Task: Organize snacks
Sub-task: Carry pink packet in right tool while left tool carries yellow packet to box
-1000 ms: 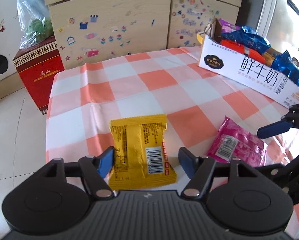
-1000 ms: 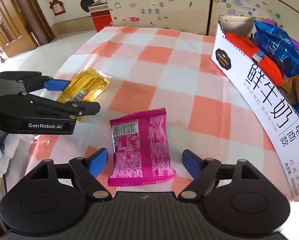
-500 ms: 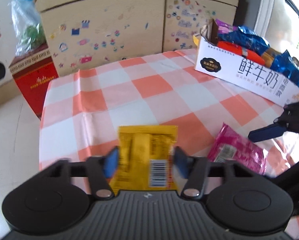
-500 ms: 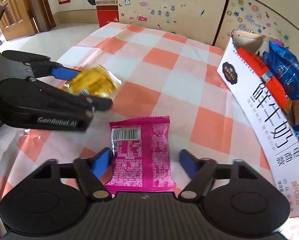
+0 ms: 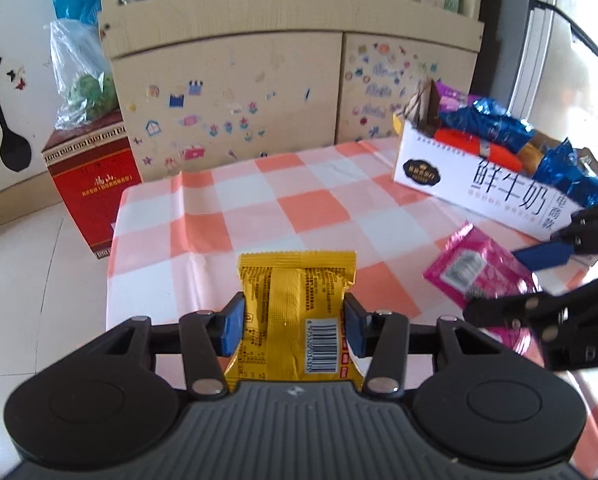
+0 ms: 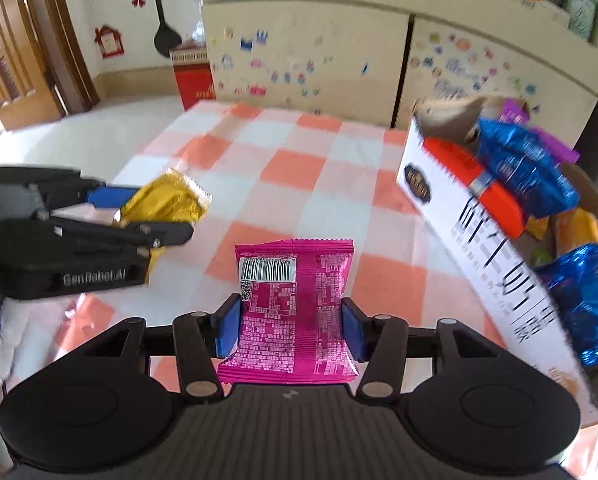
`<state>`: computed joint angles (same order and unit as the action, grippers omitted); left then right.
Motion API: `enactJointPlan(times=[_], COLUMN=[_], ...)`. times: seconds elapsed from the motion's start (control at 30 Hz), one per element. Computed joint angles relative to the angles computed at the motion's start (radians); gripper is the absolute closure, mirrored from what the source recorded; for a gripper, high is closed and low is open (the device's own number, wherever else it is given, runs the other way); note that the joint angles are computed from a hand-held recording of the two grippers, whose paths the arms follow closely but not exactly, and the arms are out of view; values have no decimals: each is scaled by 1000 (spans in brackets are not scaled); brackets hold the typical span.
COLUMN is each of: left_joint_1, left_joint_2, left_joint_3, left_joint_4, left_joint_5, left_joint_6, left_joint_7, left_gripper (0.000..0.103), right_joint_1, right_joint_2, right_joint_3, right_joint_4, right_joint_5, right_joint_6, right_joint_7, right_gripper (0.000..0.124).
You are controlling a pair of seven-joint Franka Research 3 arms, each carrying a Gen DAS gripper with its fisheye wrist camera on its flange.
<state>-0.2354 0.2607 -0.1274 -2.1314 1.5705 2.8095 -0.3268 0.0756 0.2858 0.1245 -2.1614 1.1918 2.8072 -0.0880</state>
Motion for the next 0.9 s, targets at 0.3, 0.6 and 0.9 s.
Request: enactJointPlan(times=[0.3, 0.6, 0.9], left_joint_1=[-17, -31, -70], left_joint_2=[-44, -74, 4], left_joint_3=[-20, -49, -47], left_joint_4=[-18, 19, 169], left_joint_5=[30, 63, 10], left_joint_6=[-34, -67, -47], left_joint_7=[-38, -70, 40], left_gripper=[55, 54, 54], right_joint_1=[-13, -3, -34], right_joint_2=[-95, -149, -161], right_joint_3=[-26, -88, -126], right_joint_4=[-19, -6, 36], right_joint_5=[205, 318, 356], right_joint_6=[-62, -135, -180], right_joint_7=[-175, -264, -252], right_gripper=[66, 65, 65])
